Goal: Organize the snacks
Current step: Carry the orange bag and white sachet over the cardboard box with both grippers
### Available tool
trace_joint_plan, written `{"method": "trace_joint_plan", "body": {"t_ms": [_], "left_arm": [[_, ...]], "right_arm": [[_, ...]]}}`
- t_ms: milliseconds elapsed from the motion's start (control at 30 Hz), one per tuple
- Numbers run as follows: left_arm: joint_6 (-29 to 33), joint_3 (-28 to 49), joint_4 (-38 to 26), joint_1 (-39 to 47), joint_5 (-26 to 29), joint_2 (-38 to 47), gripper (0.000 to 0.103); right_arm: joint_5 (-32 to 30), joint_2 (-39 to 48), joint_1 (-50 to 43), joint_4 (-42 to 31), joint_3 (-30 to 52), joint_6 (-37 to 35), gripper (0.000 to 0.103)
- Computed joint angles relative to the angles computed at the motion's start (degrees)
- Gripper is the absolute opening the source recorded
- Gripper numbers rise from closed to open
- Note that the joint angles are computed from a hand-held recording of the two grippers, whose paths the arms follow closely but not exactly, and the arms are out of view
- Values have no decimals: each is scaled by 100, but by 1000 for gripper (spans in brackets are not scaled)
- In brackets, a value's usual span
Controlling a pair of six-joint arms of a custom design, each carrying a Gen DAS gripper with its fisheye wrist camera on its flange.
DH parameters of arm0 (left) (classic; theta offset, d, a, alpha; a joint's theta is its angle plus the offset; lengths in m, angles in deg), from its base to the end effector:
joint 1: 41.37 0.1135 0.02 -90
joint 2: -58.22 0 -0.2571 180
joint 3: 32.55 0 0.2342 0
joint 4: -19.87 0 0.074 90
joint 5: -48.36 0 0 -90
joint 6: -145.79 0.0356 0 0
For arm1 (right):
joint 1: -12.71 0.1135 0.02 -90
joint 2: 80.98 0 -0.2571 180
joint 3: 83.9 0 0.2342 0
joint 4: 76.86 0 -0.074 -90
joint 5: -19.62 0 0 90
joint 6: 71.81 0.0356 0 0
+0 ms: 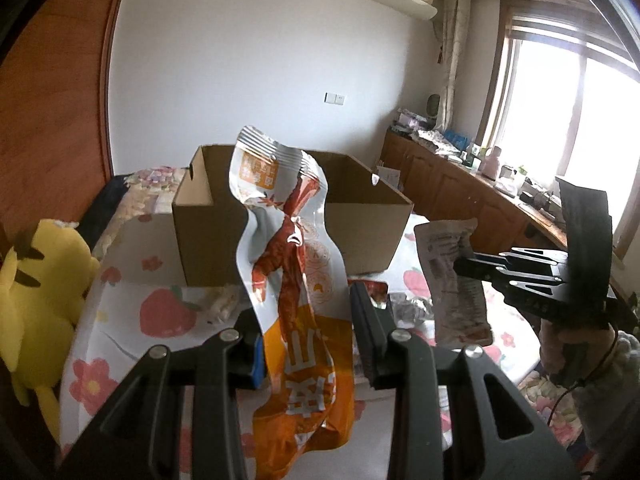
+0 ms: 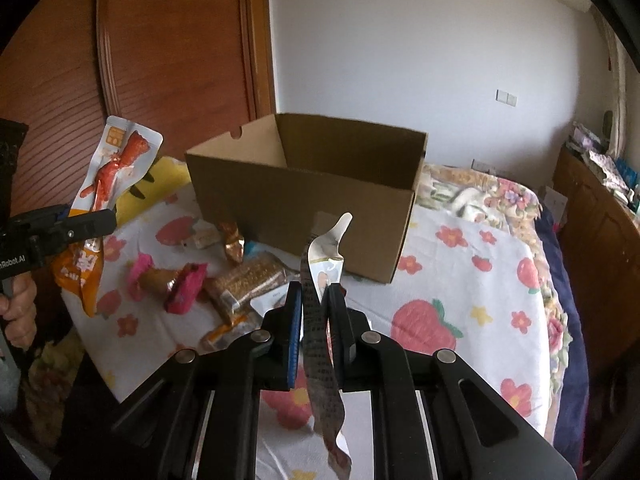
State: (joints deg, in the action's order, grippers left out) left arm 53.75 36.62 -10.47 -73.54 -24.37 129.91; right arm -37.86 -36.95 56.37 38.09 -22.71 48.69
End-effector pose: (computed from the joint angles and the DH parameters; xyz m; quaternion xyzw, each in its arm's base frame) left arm 0.2178 -0.1495 0.2887 0.2950 0.8198 -0.2651 0.4131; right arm 0.1063 0.0750 0.2841 -0.0027 0.9015 -0.0005 0.4327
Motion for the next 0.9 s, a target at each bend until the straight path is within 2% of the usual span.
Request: {"method": "trace_joint_plan", "body": {"t_ms": [267,500,633,900], "left_arm": [[163,692,-365,239,227,220,33],[231,1565,-557,299,246,761,33],[321,2402,-735,296,220,1304,33],[325,4565,-1258,357,299,2768,33]], "right_arm": [[49,12,-132,-73,483,-328,10],[-452,241,-867,206,1079,-1133,10],[-937,538,-1504,421,1531,-1689,10],[-2009,1521,-2741,946,2510,-2416,10]]}}
